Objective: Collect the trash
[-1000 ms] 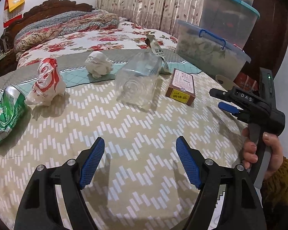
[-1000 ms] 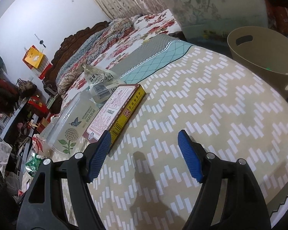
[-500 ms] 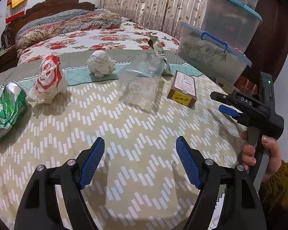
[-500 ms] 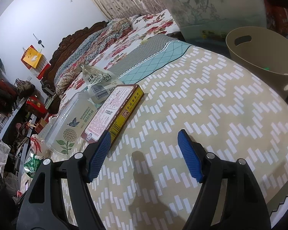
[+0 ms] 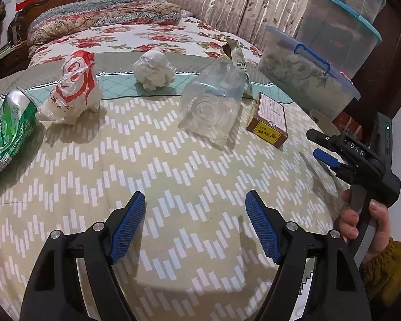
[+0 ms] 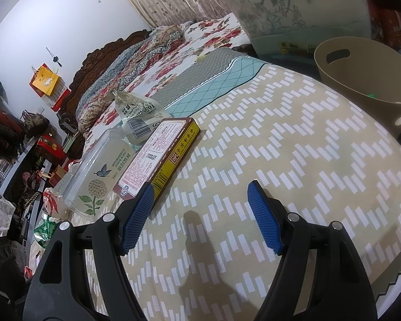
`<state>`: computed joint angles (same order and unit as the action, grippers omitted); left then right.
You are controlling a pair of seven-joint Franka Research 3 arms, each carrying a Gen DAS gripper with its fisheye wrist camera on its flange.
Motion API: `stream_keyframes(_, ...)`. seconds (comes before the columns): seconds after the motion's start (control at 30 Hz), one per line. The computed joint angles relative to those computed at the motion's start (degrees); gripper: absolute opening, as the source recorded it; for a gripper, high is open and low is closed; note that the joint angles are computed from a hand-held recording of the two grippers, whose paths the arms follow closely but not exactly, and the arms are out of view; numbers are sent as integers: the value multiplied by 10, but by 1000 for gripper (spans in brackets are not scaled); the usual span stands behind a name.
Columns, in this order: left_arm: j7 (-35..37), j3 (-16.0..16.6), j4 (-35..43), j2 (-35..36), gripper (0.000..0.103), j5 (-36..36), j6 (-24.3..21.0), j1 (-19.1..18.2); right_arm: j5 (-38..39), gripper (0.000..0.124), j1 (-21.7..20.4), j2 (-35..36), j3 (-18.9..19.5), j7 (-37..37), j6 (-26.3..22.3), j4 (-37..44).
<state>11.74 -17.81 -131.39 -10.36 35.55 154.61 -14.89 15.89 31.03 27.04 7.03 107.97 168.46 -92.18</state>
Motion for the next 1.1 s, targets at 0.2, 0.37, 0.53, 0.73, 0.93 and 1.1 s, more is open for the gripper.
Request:
stream_keyframes(0.2,32,4,7,7,86,-18,-7,-8,1,73,0,0,0,-2,1,0)
stream_keyframes(0.37,46,9,-2,5,94,-34,19,-7,5,74,-3,1,4,-5,3,-1)
stream_keyframes(0.53,37,6,-8,2,94,-30,31,-2,7,75,-4,0,5,-9,3,-3)
stream_keyframes(0.73,-2,3,-33,-10,94,-13,86,16,8,75,-4,0,5,-11,2,-2)
stream_keyframes(0.93,44,-2,4,10,94,-29,15,1,5,75,-1,-1,1,-9,0,-3)
stream_keyframes(1.1,65,5,14,16,94,-40,-4,-10,-41,76,36,-2,-44,40,-17,7)
